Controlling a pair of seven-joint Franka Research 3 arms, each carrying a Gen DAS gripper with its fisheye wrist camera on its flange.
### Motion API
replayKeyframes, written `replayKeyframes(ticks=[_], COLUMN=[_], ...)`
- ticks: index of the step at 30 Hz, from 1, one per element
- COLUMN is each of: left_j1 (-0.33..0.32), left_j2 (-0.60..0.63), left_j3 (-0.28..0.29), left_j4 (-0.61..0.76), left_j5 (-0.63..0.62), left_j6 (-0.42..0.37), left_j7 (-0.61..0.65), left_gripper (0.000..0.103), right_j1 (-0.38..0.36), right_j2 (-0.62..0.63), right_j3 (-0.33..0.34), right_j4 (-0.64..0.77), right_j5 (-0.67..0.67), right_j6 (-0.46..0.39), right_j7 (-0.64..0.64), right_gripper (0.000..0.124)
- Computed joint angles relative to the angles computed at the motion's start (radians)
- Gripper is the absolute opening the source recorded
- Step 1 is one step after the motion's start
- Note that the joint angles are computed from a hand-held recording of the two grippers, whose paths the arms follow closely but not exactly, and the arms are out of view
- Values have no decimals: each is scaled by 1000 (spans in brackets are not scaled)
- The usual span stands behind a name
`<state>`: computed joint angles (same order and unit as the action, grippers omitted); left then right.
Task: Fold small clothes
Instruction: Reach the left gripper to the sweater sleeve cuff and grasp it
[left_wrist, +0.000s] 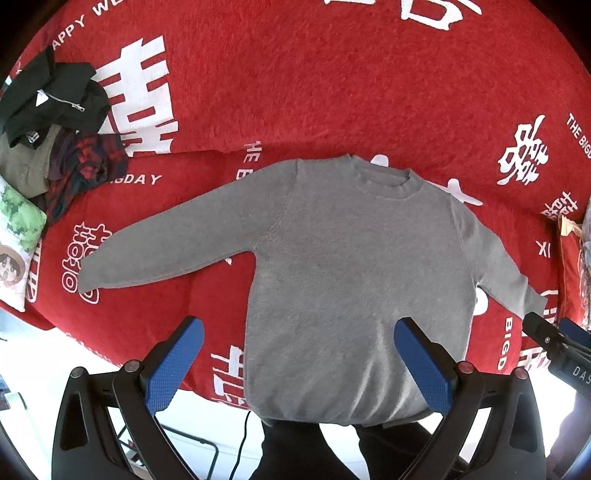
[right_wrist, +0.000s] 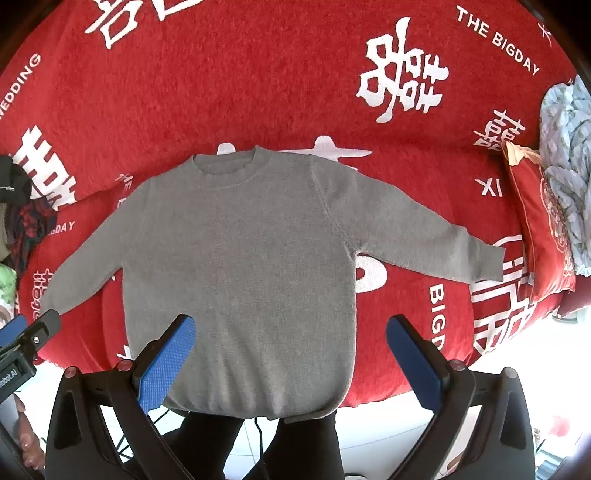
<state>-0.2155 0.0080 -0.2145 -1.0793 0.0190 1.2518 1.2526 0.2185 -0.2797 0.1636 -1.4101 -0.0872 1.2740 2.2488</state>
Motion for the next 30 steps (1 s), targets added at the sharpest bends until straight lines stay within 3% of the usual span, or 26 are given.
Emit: replayKeyframes(ticks=[8,16,25,30], left_j1=[22,71,171,262], left_j2=[-13,-99,-251,-355], left_j3=[16,57,160,215], left_j4=[-49,-263,-679,-933], left_j5=[-47,-135,-224,-204], left_j6=[8,103,391,674], left_j7=[-1,-1,-11,-73], left_gripper=[103,103,103,103], right_j1=[1,-18,63,137], right_j2=[8,-45,28,97], right_j3=[-4,-12,18,31], right_j4=[-1,-104,-210,-282], right_j5=[11,74,134,214], right_j6=[-3,104,265,413], right_j7=[23,119,0,-56], right_gripper=[103,103,103,103])
